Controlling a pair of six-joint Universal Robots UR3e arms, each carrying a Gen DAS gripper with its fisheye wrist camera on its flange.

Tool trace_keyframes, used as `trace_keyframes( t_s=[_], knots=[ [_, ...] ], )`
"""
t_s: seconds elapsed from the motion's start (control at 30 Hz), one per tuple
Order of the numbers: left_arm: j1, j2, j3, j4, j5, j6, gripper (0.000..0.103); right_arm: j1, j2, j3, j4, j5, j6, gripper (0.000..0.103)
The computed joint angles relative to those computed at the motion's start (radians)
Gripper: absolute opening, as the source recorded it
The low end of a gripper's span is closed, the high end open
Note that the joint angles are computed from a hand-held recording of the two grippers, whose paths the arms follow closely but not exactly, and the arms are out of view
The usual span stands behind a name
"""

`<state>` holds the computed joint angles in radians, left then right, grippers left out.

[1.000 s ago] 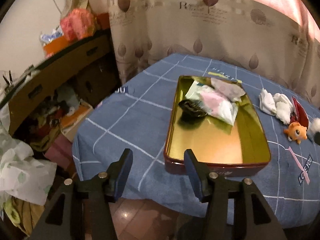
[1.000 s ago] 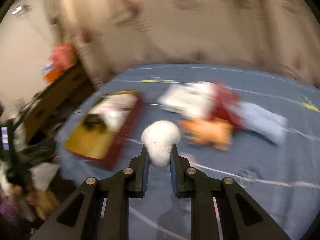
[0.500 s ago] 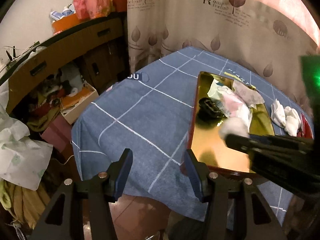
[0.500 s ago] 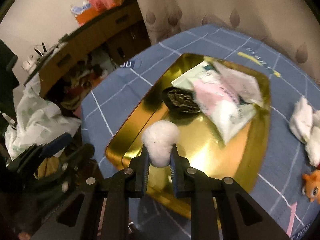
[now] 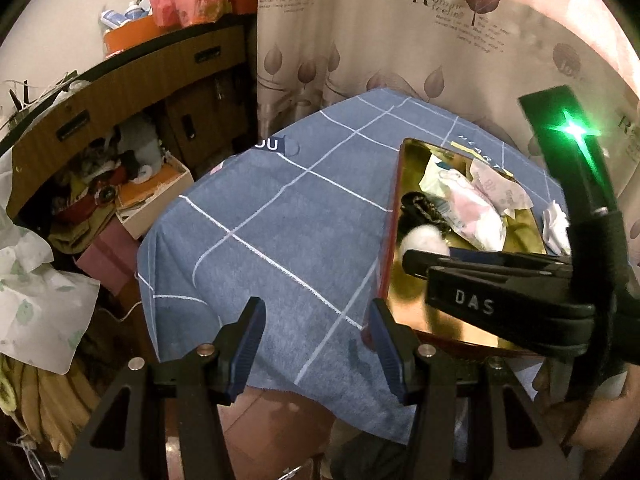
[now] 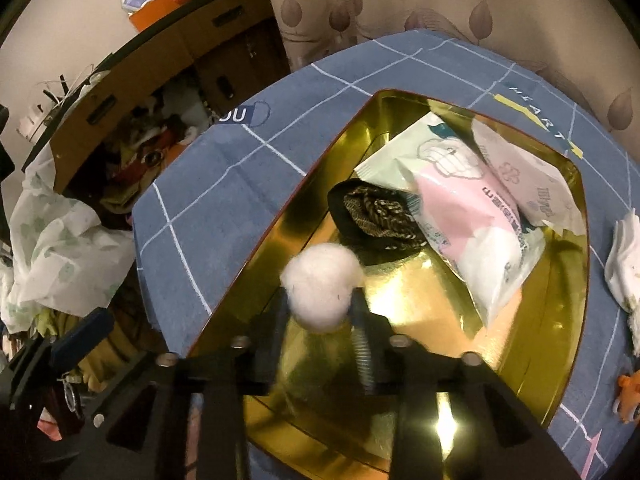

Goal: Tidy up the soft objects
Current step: 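Carry the white cotton ball to the tray and release it with the right gripper, then grasp the orange plush toy with the left gripper and lift it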

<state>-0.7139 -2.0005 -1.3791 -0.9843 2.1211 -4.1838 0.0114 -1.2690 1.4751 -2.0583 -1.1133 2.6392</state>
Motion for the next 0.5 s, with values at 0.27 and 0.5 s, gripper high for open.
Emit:
trace_keyframes(
  t_s=[0.27, 0.5],
  knots=[
    [-0.01, -0.023, 0.039, -0.034, 0.011, 0.01, 0.054, -0.106, -0.125, 0.132, -0.081, 0.136, -0.016, 0.062],
    [-0.042, -0.063, 0.104, -0.071, 0.052, 0.037, 0.055, -0.582, -0.531, 0.531, -0.103, 0.321, -0.201, 0.072]
  ],
)
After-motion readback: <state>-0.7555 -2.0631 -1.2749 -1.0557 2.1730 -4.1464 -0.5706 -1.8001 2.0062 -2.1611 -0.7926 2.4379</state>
